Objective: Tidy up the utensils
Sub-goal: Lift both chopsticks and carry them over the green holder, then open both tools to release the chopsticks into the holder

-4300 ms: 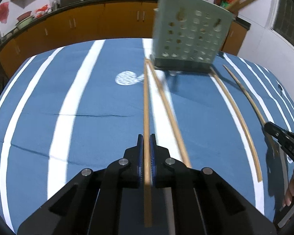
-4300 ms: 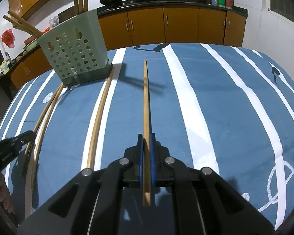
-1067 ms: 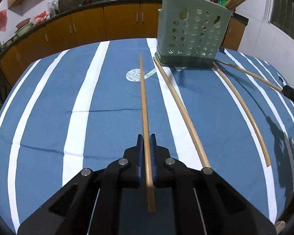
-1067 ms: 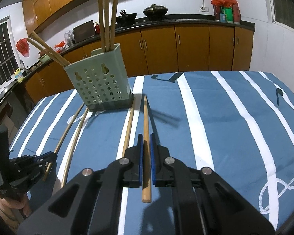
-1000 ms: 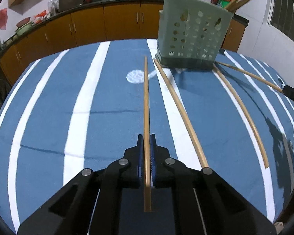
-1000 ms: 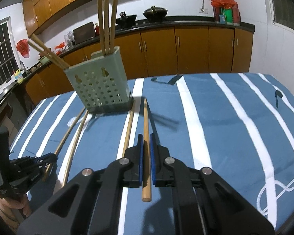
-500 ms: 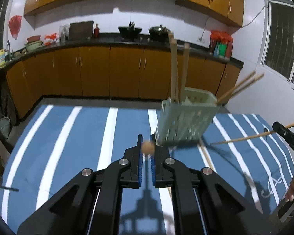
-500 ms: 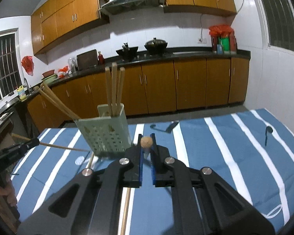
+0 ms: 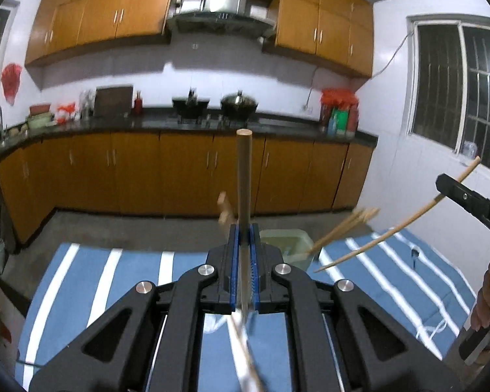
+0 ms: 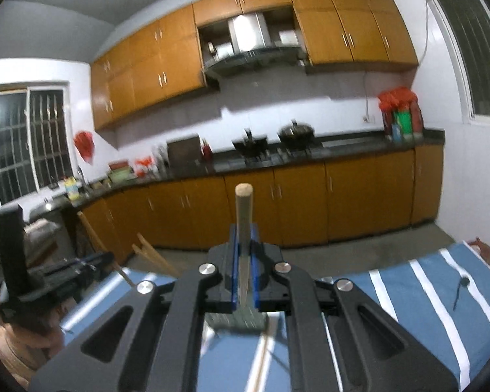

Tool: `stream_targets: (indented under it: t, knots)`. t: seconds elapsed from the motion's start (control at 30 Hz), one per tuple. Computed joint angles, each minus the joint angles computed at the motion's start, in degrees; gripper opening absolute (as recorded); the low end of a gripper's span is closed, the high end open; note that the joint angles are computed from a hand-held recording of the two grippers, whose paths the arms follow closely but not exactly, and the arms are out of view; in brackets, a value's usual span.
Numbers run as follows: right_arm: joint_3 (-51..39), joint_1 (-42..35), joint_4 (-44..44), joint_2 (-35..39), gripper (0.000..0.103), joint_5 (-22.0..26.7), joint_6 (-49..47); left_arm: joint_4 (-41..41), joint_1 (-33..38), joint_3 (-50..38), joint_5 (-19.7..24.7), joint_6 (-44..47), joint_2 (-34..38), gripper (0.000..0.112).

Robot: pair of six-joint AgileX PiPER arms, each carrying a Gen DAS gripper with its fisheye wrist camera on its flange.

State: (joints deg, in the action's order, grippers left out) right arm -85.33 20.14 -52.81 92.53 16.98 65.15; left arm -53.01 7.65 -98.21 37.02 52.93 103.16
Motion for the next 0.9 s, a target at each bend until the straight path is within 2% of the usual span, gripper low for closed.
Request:
stream_targets:
  t: [0.13, 0.3, 0.47, 0.57, 0.67, 0.73, 0.77, 0.8, 0.87, 0.9]
  knots:
    - [-6.21, 1.23, -5.49, 3.02, 0.008, 1.39, 2.72, -3.74, -1.87, -1.73, -3.52, 0.48, -0.28, 0.007]
    - [-14.41, 0.57, 4.62, 9.34, 0.008, 3.61, -7.77, -6.03, -5.01, -3.88, -10.39, 0.71, 1.76, 0.007]
    - [-20.09, -0.19, 10.85, 14.45, 0.008, 5.47, -13.67, -3.78, -6.97, -7.25, -12.88, -2.38, 6.1, 0.007]
    - [-21.89, -0.3, 11.56, 16.47, 0.008, 6.3, -14.63, -1.18, -7.56, -9.27, -12.29, -5.13, 8.27, 0.007]
    - [-27.56, -0.73, 18.48, 20.45, 0.01, 9.71, -22.33, 4.96, -8.31, -11.91, -11.48, -11.03, 10.91, 0.008]
    - [-29.19, -0.84, 20.54, 21.91, 0.011, 10.58, -24.2, 6.99, -8.02, -13.5, -9.44, -14.07, 12.23, 0.008]
    - [-29.0, -0.88, 20.95, 21.97, 0.014, 10.36, -24.69, 6.48, -7.78, -13.43, -9.12, -13.75, 12.26, 0.012]
    - [-28.1, -0.84, 19.72, 21.54, 0.017, 9.7, -23.63, 5.96, -7.66, -12.99, -9.27, -13.24, 12.01, 0.024]
    - [-25.84, -0.77, 16.83, 20.36, 0.02, 8.36, -20.66, 4.47, -7.41, -11.5, -10.44, -11.48, 10.85, 0.037]
    - [-24.8, -0.89, 15.8, 19.58, 0.02, 7.68, -19.43, 3.72, -7.33, -10.98, -10.62, -10.78, 10.28, 0.037]
